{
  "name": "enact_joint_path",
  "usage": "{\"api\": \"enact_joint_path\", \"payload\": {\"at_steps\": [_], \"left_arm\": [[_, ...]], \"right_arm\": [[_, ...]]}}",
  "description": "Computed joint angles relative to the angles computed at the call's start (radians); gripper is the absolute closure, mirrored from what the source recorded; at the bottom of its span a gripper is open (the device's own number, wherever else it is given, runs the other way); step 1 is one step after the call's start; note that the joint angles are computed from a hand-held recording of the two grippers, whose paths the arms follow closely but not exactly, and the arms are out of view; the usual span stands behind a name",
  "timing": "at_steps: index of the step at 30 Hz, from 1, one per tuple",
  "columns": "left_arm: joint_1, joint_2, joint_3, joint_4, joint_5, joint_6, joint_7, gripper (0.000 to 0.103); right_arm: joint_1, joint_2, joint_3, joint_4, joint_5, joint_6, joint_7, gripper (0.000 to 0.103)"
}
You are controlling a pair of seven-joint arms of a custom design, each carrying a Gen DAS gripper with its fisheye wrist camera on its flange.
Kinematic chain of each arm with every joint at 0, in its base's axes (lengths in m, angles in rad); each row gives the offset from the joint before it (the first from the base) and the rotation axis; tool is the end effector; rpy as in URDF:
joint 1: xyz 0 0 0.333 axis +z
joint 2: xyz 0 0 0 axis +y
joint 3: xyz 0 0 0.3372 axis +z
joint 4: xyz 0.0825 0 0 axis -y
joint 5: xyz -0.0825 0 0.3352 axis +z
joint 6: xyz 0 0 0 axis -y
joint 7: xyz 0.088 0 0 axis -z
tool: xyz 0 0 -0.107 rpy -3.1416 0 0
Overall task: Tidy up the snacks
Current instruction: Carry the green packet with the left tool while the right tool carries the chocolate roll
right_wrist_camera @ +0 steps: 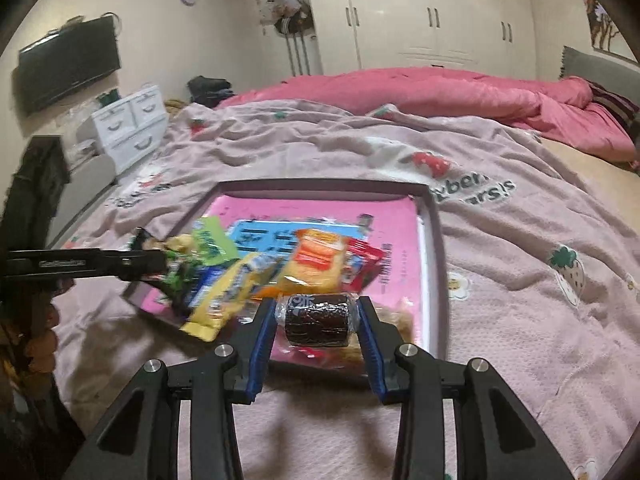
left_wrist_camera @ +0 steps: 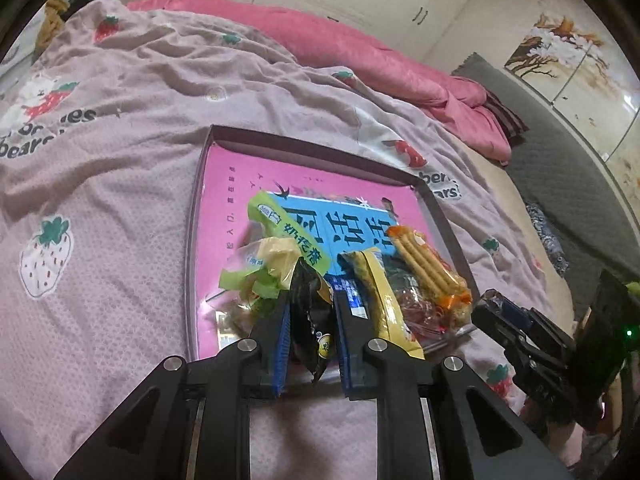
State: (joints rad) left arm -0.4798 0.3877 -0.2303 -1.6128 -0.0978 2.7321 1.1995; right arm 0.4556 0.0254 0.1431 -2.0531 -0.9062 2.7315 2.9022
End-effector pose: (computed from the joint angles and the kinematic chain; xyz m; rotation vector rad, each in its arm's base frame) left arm 0.5349 -0.4172 0.5336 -1.8131 2.2494 -1.1399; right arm 0.4394 0.3351 0.5331 -1.6747 1.6859 -0.6158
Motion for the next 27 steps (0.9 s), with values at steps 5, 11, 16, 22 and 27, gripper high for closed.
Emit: {"api": "enact_joint_path", "payload": {"at_steps": [5,11,16,22,27], "left_arm": [[-0.022,0.008,0.026,0.012,0.049,-0.011,-0.025,0.081],[-0.029,0.004,0.037,0.007,0.082,-0.013,-0.052,0.077],[-0.036,-0.002,0.048,0.005,0.122,-0.028,-0.081,0.073],[-0.040,-0.003,0.047,0.014,0.156,-0.051,-0.092,0.061],[-0.050,-0.012,0.054,0.014,0.196,-0.061,-0.109,0.053]], "right_arm": [[0.000,0.000,-0.001,-0.010,0.014,-0.061,0.005,0.063],[-0.006,-0.005,-0.004,-0.024,-0.003,-0.074,0.029,0.062],[-0.008,-0.010,-0.001,-0.031,-0.007,-0.081,0.037,0.062],[-0.013,-0.021,0.001,-0.050,0.014,-0.075,0.031,0.062],[-0.018,-0.023,0.003,-0.063,0.045,-0.066,0.008,0.060]]}}
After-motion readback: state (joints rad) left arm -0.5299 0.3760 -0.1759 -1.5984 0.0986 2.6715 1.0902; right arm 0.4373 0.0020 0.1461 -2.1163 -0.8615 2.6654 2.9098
